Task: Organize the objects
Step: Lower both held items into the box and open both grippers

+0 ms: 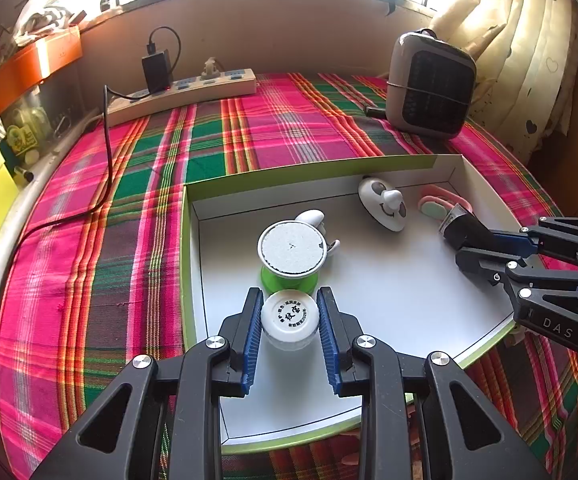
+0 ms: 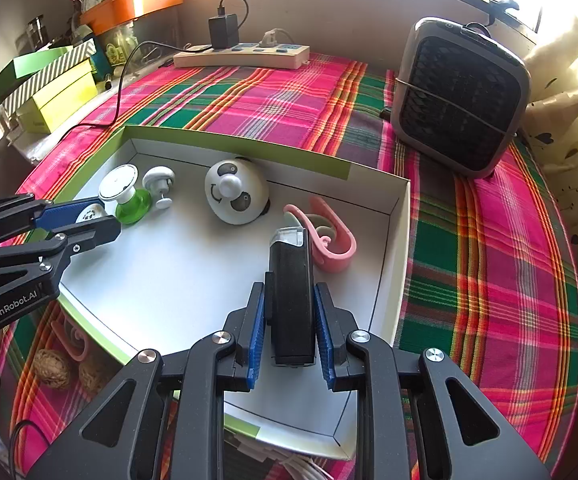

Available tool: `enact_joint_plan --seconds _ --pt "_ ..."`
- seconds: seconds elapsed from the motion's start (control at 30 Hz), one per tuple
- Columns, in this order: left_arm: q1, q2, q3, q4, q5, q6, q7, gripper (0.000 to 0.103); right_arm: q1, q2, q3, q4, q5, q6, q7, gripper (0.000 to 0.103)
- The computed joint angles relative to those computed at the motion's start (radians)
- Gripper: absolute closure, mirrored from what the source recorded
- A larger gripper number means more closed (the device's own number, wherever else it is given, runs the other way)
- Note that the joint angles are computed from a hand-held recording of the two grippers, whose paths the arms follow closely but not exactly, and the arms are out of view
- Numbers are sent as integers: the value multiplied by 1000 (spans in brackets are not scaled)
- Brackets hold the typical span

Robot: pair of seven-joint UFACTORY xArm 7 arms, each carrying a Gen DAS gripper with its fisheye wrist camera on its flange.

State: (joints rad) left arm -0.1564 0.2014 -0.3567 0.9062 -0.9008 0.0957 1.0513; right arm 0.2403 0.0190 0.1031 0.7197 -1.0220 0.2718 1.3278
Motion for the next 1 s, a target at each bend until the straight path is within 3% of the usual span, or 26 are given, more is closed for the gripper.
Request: enact_joint_plan --seconds 0.67,0.83,1.0 --pt "9 -1 -6 -5 32 -5 -29 77 2 -3 3 -2 -2 7 11 78" --pt "11 -3 -7 -6 21 -3 -20 75 4 -6 5 0 -11 8 22 69" --pt "8 -5 -6 -11 23 -6 -13 72 3 -11 8 -1 -23 14 42 68"
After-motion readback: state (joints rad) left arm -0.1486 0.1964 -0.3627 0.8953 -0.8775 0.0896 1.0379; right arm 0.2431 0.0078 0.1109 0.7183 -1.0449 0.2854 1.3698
